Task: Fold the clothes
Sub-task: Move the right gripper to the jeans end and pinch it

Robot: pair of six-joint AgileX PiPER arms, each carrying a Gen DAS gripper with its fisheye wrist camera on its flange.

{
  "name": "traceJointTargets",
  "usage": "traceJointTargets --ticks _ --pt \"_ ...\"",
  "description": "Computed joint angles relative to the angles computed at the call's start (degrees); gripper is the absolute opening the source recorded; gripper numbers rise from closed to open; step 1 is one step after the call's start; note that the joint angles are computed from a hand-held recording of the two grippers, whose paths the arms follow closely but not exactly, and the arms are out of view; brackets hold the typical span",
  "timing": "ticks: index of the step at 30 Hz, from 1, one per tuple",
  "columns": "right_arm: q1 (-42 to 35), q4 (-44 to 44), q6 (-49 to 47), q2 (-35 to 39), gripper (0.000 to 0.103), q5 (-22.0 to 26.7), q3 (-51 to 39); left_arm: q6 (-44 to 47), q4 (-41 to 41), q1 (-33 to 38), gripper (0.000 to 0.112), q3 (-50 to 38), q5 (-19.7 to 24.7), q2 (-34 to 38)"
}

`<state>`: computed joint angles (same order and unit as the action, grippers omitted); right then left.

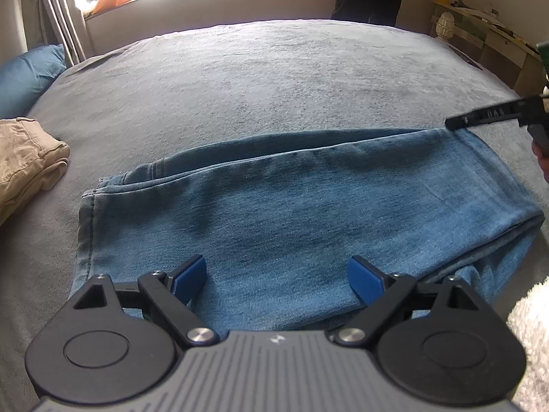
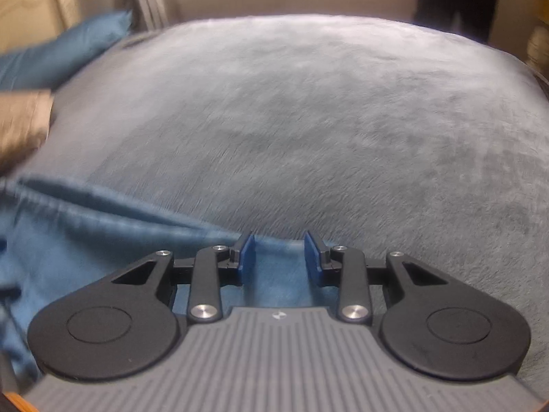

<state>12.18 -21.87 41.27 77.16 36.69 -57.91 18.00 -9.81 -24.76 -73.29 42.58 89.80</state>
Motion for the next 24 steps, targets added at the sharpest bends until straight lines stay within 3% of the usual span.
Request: traceJointTargets --ticks 2,6,11,15,18,20,24 --pt "0.9 -5.5 7.3 0.4 0.032 3.7 -0.9 0.3 -0.5 0.2 0.091 0.1 -0.1 0.1" --pt "-0.5 -4.1 6.9 -4.2 0.032 4.0 1.0 0.8 -1.3 0.5 0.091 0.2 -0.2 0.1" --pt "-3.1 12.9 -16.0 -13.8 0.032 3.6 4.2 1.0 -1.8 0.6 0.092 0.2 -0.2 0.1" --pt "-1.7 18.4 -25.8 -18.1 0.032 12.3 5.5 1.8 -2.6 0.9 0.092 0.7 -0.7 -0.1" --pt "4.5 12.6 -19.7 -20.5 0.033 18.5 8.2 2.3 -3.2 1.1 0.092 1.4 -1.6 -0.4" --pt "11.0 5.6 -10.6 -23.0 0.041 22.3 10.2 2.8 -3.6 1.2 0.092 1.6 -1.8 -0.5" --pt "19.7 -2.3 3.9 -24.9 0.041 31.3 9.5 3.9 -4.7 1.8 0.092 1.9 -1.9 -0.8"
